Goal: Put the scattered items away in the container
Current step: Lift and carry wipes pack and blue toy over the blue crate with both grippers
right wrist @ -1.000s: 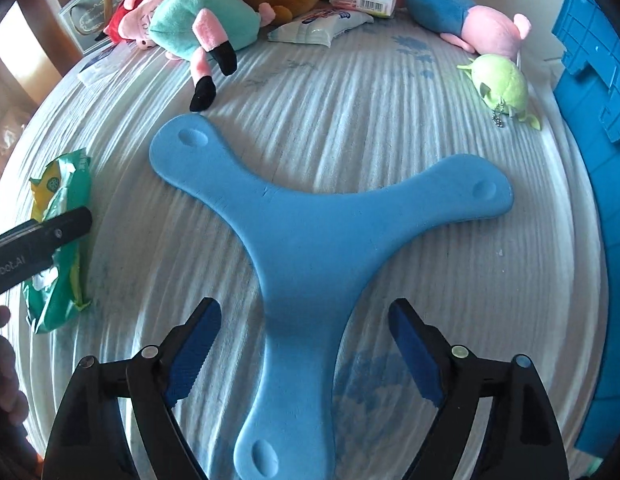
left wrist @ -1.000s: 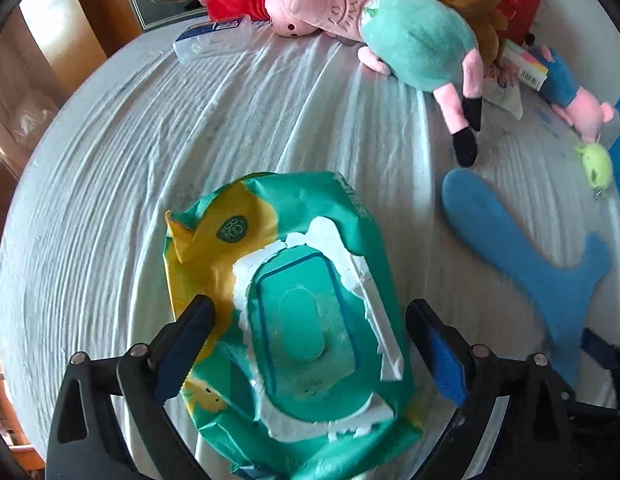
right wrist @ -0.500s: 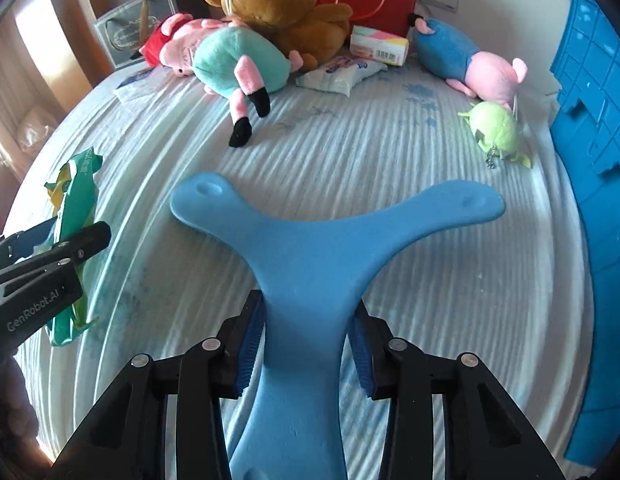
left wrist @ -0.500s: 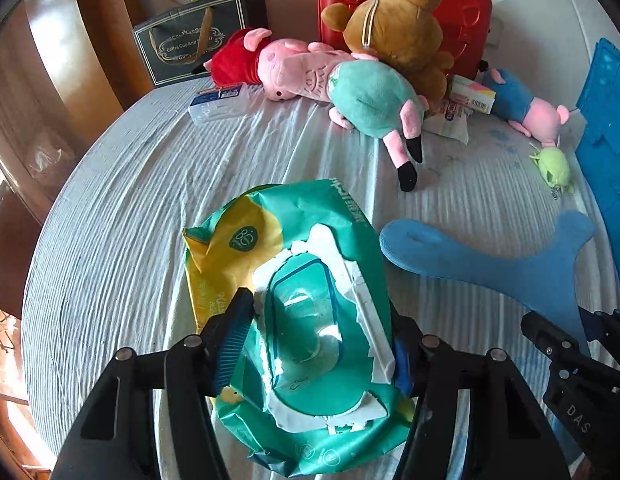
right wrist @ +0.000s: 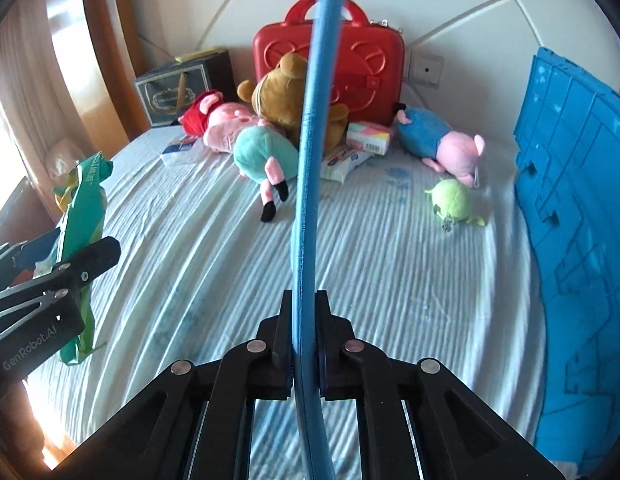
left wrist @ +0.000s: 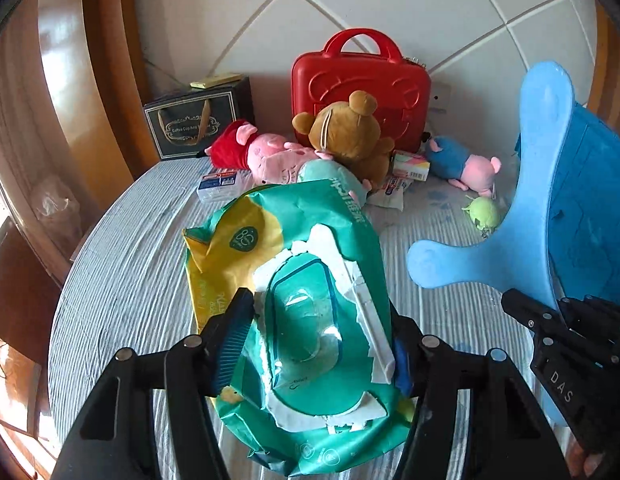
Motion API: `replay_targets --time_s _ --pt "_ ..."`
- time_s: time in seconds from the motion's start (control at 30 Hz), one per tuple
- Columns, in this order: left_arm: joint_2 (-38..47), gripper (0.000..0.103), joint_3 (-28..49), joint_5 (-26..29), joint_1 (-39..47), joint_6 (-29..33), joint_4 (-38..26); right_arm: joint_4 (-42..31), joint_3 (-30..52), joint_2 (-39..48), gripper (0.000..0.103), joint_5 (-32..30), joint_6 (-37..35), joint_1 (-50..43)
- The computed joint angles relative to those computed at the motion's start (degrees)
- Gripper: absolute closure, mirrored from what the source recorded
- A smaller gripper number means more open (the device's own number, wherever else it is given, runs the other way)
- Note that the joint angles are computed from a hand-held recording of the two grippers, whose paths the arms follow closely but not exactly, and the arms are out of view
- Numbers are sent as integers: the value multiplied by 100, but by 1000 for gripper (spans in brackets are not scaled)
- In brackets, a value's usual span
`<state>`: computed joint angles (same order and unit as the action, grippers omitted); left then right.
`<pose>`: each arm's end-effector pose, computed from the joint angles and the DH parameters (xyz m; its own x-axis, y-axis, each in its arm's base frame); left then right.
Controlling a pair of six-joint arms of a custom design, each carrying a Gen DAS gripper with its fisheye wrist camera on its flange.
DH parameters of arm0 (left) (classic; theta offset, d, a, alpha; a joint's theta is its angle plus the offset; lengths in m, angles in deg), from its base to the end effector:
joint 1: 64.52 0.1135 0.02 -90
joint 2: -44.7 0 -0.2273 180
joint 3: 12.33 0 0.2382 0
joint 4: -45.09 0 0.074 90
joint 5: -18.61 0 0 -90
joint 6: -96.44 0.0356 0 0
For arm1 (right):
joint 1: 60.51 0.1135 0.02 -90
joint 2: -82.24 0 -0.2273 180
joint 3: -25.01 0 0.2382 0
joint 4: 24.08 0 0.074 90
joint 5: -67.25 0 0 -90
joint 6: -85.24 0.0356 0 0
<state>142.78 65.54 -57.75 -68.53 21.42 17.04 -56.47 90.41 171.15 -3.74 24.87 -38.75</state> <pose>0.3463 -0.0327 0.1752 -0.6610 0.2981 -0.6886 0.4093 0.9124 0.0021 0.2778 0.0984 0.1566 -0.7579 0.2008 -0.6207 0.2230 0.9739 0.0427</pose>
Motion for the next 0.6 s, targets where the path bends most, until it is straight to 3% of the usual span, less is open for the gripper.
replay_targets --time_s 0.37,0.5,0.6 --pt "-1676 44 -268 1051 -255 226 -625 -2418 496 -2127 95 2005 1070 1072" --pt "-2304 44 -233 1037 -936 -22 -785 -3544 797 -2994 95 2719 1379 1205" --pt "-2621 44 -128 735 -1750 -396 -783 -4327 909 -3814 95 3036 1428 1036"
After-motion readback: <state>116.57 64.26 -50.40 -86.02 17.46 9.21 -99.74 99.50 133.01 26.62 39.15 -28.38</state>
